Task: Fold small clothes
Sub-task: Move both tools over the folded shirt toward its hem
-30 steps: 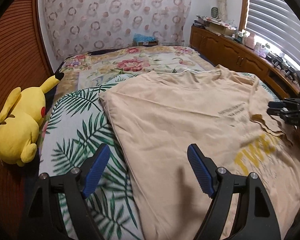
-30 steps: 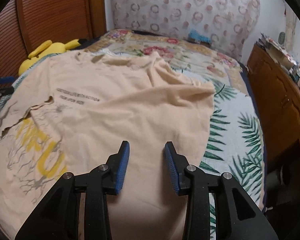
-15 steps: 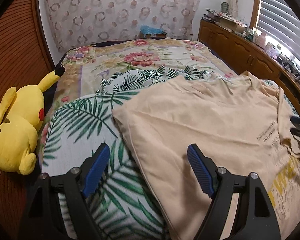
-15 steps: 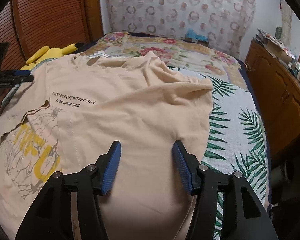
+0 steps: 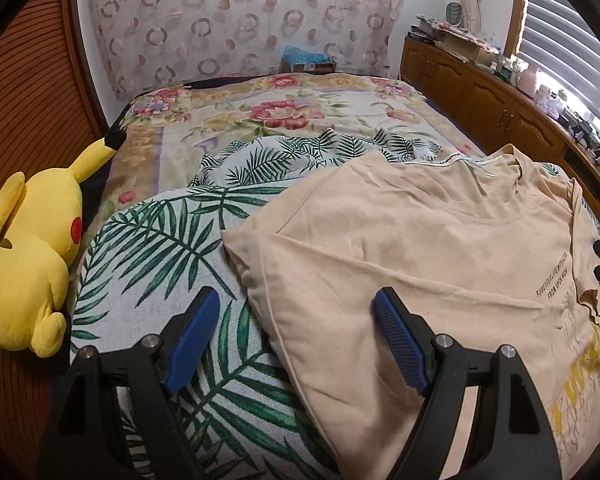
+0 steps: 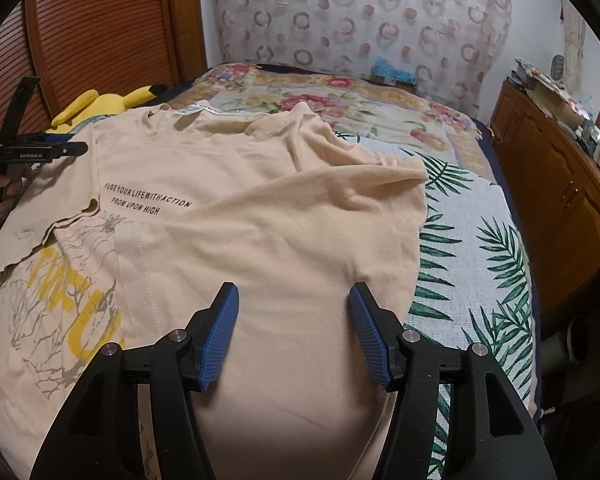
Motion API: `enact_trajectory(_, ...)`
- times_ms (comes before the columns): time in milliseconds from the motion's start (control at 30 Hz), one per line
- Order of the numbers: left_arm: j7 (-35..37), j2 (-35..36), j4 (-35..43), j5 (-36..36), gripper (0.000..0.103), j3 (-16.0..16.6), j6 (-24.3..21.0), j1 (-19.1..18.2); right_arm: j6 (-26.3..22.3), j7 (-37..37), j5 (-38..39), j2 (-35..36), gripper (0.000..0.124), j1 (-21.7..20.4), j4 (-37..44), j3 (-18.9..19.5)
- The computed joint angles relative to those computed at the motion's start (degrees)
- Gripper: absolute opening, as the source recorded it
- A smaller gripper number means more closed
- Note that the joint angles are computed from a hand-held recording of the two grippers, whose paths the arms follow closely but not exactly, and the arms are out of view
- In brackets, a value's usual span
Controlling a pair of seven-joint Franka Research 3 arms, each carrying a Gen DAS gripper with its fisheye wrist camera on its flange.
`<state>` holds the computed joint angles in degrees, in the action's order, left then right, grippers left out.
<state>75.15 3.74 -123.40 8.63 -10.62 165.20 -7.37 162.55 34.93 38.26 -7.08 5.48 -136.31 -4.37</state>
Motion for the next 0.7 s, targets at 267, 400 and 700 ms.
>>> enact_trajectory(267, -0.6, 0.3, 0.4, 0.7, 0.081, 0.0, -0.1, -0.1, -0.8, 1.1, -0.6, 1.1, 0.059, -1.3, 3.9, -0.9)
enact_trajectory(400, -0.7, 0.5, 0.5, 0.7, 0.081, 0.0, -0.1, -0.1, -1.1, 5.9, -5.4, 6.4, 0.059, -3.7, 9.4, -0.8)
enact_trajectory(700, 0.3, 0.4, 0.3, 0.2, 0.081, -0.2, 0.1, 0.1, -7.5, 4.3, -4.1, 15.2, 0.057, -7.1, 20.1, 1.4)
